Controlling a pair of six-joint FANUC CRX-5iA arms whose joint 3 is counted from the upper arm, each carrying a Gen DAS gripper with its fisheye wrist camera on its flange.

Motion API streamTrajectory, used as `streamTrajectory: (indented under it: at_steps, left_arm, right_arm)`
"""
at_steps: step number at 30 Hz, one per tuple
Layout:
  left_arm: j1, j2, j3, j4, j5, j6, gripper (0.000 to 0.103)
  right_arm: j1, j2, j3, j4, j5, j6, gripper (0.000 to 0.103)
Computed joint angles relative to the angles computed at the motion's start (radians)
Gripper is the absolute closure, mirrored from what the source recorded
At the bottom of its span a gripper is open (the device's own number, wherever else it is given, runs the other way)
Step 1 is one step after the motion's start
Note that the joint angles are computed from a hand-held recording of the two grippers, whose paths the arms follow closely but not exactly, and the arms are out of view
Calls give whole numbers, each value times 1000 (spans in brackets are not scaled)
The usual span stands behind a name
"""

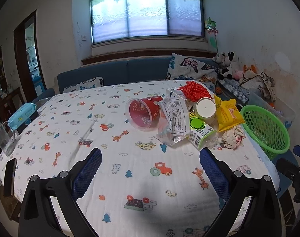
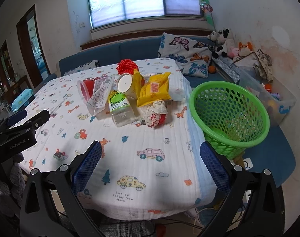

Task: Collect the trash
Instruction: 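Move both tools toward the pile of items on the table, then grasp the yellow snack bag with the right tool while the left tool grasps the clear plastic bag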

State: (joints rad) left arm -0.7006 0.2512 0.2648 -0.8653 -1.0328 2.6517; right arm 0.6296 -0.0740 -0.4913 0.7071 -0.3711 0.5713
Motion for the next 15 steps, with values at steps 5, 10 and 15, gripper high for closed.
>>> streamTrajectory:
  at_steps: [5,10,15]
  left_arm:
    - [22,14,17,19,4,-21,6]
    - [40,28,31,36,7,-43,6]
    - [62,41,51,66,16,-79,6]
  right_arm:
    - [-11,37,54,-78,-14,87,5]
    - [-24,67,106,-142,-27,179,5]
    - [-46,106,177,-243,-44,306,7]
